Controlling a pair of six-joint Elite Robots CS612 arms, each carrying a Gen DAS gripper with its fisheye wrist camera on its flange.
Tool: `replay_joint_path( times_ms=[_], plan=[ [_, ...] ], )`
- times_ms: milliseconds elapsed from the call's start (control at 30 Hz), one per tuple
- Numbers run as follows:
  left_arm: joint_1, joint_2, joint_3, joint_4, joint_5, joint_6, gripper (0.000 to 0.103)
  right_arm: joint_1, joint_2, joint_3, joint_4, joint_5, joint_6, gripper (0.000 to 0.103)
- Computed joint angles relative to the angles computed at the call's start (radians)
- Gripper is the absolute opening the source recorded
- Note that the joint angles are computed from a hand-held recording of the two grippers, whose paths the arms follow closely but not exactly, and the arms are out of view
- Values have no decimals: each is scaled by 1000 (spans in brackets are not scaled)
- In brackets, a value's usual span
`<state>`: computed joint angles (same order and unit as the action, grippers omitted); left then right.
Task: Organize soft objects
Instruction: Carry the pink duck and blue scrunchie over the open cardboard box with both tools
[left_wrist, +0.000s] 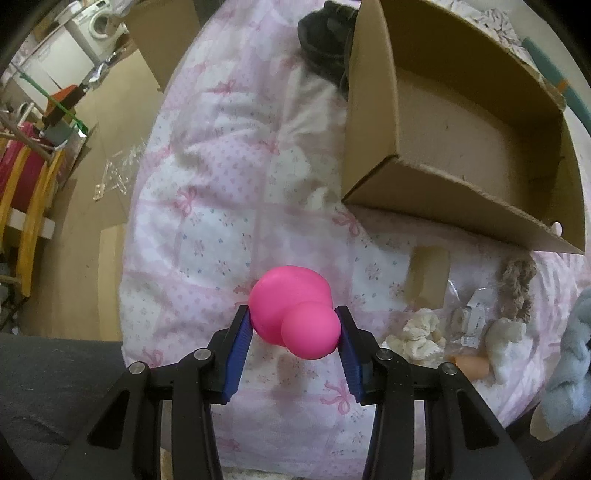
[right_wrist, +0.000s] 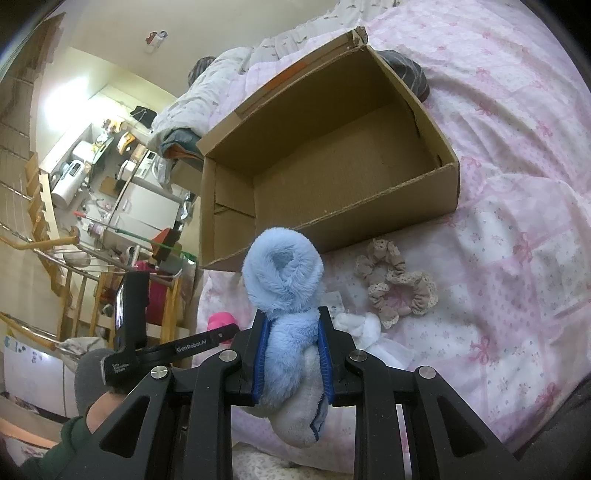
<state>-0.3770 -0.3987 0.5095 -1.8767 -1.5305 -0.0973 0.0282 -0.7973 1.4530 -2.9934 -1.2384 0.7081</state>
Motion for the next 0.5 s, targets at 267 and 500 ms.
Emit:
replay_joint_path(
  times_ms=[267, 500],
  plan=[
    [0, -59, 94, -131, 5, -11, 41, -6, -1, 8, -79, 20, 12, 26],
    [-4, -100, 128, -242, -27, 16, 41, -22, -7, -5, -178, 78, 11, 26]
  ],
)
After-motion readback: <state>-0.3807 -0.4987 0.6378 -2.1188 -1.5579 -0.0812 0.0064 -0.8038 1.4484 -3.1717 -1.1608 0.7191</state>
